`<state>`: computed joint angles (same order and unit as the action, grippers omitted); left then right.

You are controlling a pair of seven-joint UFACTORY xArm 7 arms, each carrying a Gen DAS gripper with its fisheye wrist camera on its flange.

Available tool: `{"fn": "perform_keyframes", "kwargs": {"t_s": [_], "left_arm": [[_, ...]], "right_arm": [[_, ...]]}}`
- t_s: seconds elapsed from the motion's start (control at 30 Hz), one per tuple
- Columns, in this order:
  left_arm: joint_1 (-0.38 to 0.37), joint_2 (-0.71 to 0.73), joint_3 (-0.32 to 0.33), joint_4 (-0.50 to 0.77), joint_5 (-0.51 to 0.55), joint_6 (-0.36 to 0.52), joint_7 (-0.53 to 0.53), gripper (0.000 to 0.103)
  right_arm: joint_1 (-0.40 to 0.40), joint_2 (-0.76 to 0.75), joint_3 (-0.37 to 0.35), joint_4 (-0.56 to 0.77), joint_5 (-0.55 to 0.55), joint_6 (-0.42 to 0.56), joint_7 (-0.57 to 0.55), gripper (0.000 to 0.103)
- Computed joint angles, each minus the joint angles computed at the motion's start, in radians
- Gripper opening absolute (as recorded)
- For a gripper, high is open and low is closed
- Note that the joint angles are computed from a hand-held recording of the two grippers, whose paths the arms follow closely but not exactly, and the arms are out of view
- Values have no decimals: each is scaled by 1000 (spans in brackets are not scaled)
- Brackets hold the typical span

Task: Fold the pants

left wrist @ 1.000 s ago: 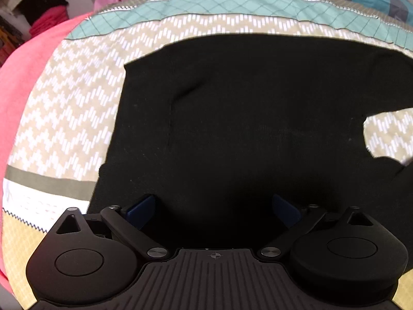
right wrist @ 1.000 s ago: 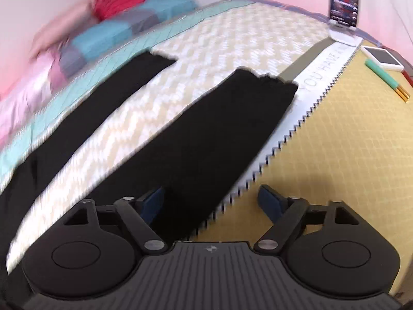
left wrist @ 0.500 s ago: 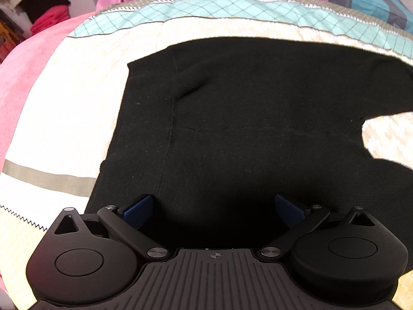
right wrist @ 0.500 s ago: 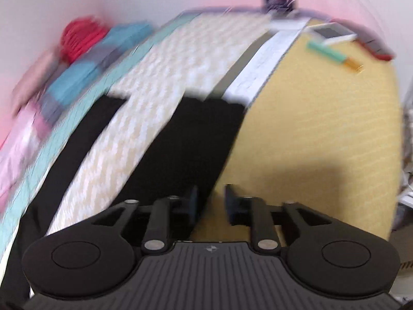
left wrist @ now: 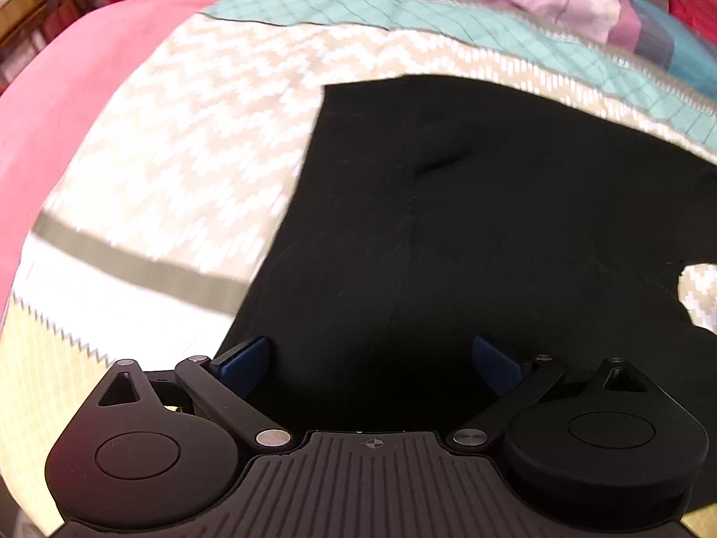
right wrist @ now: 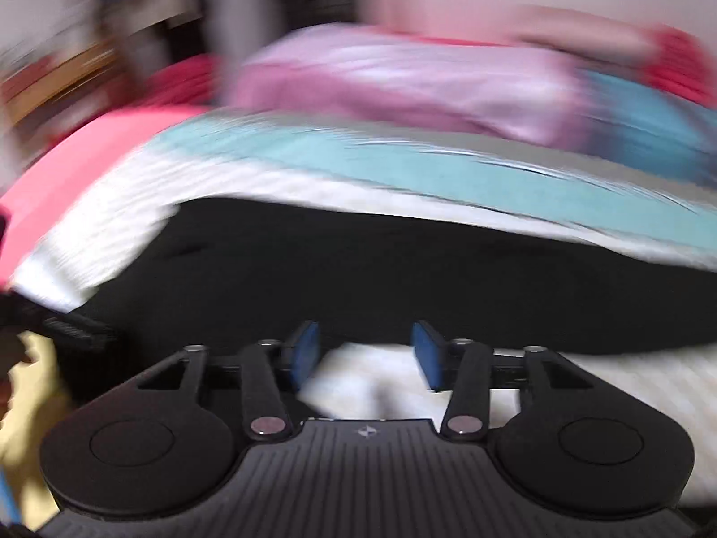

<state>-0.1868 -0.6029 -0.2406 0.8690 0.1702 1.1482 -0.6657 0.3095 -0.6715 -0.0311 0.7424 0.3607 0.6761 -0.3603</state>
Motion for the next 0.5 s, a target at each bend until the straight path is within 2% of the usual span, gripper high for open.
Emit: {"fn": "perform_keyframes", "kwargs": {"t_s": [0.07, 0.13, 0.23, 0.27, 0.3, 0.33, 0.37, 0.4, 0.43, 0.47, 0.5], "left_arm": [[-4, -49, 10, -28, -4, 17, 5, 103], [-6, -93, 11, -60, -3, 19, 18, 103], [-4, -153, 9, -108, 3, 10, 34, 103], [-6, -188, 11, -132, -1, 9, 37, 103], [-3, -200, 6, -142, -2, 4, 37, 103], [0, -210, -4, -143, -3, 5, 32, 103], [3, -215, -12, -146, -1, 4, 28, 103], [5, -219, -20, -148, 1, 2, 25, 103], [7, -223, -25, -151, 3, 0, 24, 103], [9, -222, -27, -154, 5, -5, 23, 103], [9, -227, -26, -156, 3, -5, 23, 103]], "right_arm": [[90, 96, -21, 65, 53, -9, -92, 34], [153, 203, -34, 143, 120, 11, -186, 33], [191, 354, -2, 243, 193, 63, -259, 31], [177, 401, 29, 261, 225, 69, -281, 31], [204, 456, 29, 285, 228, 63, -285, 32], [203, 504, 61, 300, 249, 15, -298, 34], [245, 511, 60, 288, 291, -72, -328, 36], [244, 547, 84, 307, 291, -118, -336, 42], [202, 563, 143, 328, 250, -123, -301, 42], [168, 572, 182, 360, 174, -88, -244, 43], [166, 569, 180, 384, 140, -37, -229, 43]]}}
